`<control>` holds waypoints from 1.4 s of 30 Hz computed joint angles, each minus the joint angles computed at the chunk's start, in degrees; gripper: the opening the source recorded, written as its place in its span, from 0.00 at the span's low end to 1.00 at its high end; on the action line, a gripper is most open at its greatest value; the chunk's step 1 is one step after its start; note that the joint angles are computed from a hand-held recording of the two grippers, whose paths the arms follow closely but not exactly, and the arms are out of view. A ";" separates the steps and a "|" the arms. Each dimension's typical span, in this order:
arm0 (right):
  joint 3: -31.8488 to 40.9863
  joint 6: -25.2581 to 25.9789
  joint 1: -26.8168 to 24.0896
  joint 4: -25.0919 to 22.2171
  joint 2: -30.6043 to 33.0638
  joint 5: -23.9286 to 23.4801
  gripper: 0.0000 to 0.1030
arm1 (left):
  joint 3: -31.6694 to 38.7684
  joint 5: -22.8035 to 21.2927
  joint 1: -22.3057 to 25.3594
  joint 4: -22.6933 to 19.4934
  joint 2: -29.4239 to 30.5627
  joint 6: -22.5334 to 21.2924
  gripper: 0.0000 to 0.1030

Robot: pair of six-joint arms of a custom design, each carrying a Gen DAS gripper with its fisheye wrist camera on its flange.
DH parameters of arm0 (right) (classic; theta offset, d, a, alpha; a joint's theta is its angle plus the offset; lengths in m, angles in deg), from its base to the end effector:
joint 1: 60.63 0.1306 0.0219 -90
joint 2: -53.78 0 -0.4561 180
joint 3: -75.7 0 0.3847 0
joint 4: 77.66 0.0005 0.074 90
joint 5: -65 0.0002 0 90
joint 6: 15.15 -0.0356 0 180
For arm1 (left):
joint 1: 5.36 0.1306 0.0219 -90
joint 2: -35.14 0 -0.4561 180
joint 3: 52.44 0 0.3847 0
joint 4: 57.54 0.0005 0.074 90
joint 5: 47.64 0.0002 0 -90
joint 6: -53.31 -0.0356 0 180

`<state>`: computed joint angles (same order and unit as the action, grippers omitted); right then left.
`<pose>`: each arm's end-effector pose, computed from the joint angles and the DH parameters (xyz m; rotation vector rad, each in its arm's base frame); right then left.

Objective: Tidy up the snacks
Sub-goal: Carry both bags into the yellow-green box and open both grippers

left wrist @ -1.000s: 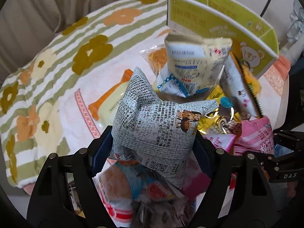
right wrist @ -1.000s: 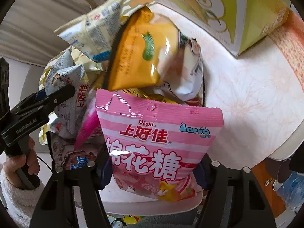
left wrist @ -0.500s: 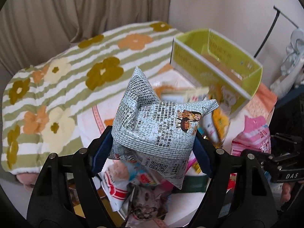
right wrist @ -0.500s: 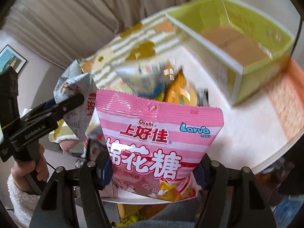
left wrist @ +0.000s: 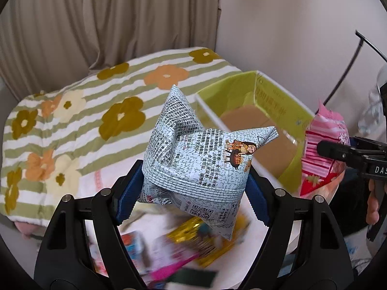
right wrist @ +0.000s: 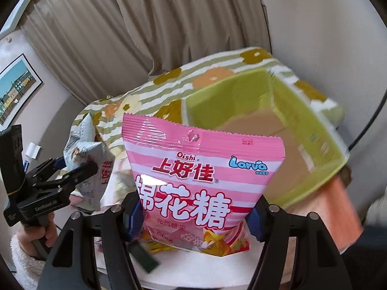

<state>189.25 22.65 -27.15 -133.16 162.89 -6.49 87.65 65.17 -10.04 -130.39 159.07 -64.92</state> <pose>0.5256 0.3335 0.5074 0.5305 2.3622 0.2922 0.7010 -0.0717 0.5267 0.8447 2.3323 -0.3378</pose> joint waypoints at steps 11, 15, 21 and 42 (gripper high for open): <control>-7.80 14.06 -12.08 2.45 -5.19 -11.37 0.62 | 4.51 -6.94 -11.32 -2.66 5.03 13.56 0.75; -8.21 16.02 -14.58 2.25 -5.04 -13.85 0.62 | 8.24 -9.67 -14.17 -6.07 8.54 13.29 0.75; -8.54 15.98 -16.60 2.11 -4.70 -14.51 0.62 | 14.62 -14.39 -16.80 -10.26 13.65 10.55 0.85; -6.57 21.29 -14.16 -4.02 -0.09 -14.64 0.63 | 4.02 -15.67 -12.85 -2.31 7.24 15.67 0.89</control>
<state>182.68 43.94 -41.32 -137.18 162.81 -21.13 91.67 49.50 -22.90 -132.70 166.31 -49.25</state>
